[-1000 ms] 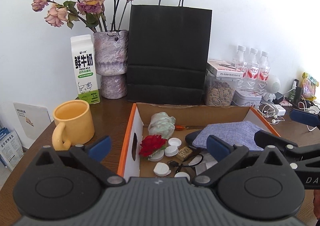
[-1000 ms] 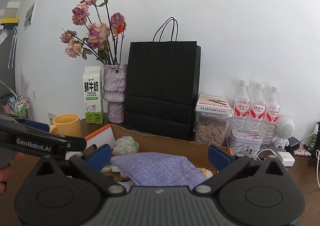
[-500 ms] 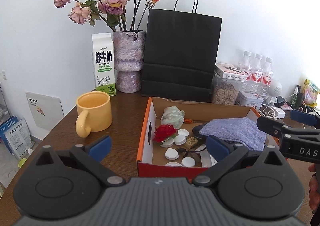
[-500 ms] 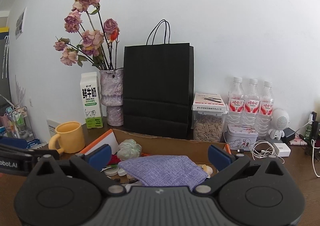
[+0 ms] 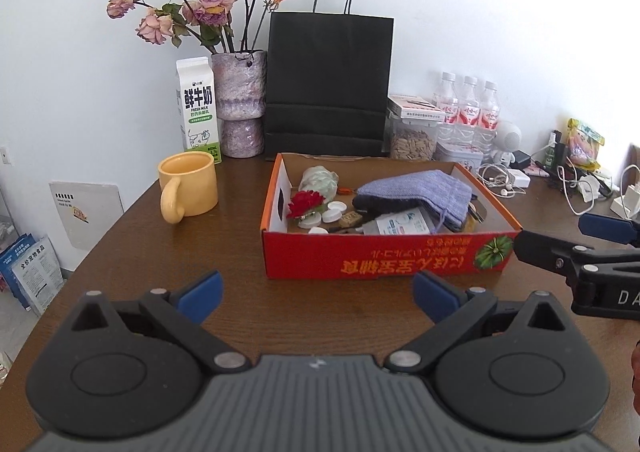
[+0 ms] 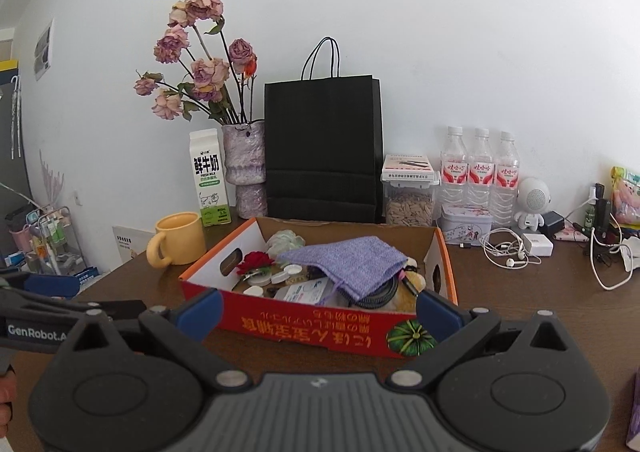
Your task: Organize objects
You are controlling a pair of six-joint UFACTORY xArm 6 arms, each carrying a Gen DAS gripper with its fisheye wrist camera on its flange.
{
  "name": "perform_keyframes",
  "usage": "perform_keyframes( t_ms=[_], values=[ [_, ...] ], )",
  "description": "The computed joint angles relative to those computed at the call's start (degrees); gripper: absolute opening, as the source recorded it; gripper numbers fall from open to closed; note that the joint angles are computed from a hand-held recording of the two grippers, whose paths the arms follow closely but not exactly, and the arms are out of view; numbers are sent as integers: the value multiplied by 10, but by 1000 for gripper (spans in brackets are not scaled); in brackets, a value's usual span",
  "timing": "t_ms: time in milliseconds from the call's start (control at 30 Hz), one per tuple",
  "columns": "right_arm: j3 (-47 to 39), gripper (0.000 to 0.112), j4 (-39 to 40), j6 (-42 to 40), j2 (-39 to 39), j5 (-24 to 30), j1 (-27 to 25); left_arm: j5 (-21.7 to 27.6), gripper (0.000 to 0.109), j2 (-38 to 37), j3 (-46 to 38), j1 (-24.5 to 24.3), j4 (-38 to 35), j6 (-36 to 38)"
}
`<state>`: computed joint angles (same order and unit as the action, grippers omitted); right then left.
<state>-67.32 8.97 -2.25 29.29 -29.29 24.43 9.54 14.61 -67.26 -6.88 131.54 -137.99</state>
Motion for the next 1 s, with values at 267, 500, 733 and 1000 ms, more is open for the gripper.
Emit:
perform_keyframes(
  t_ms=[267, 500, 733, 1000],
  values=[
    [84, 103, 7, 12, -42, -23, 8, 16, 103, -28, 51, -16, -21, 21],
    [89, 103, 1, 21, -44, -24, 6, 11, 103, -27, 49, -17, -6, 5],
    [88, 103, -3, 23, -43, -22, 6, 12, 103, -28, 50, -18, -7, 7],
    [87, 103, -4, 23, -41, -21, 8, 12, 103, -28, 50, -18, -2, 3]
  ],
)
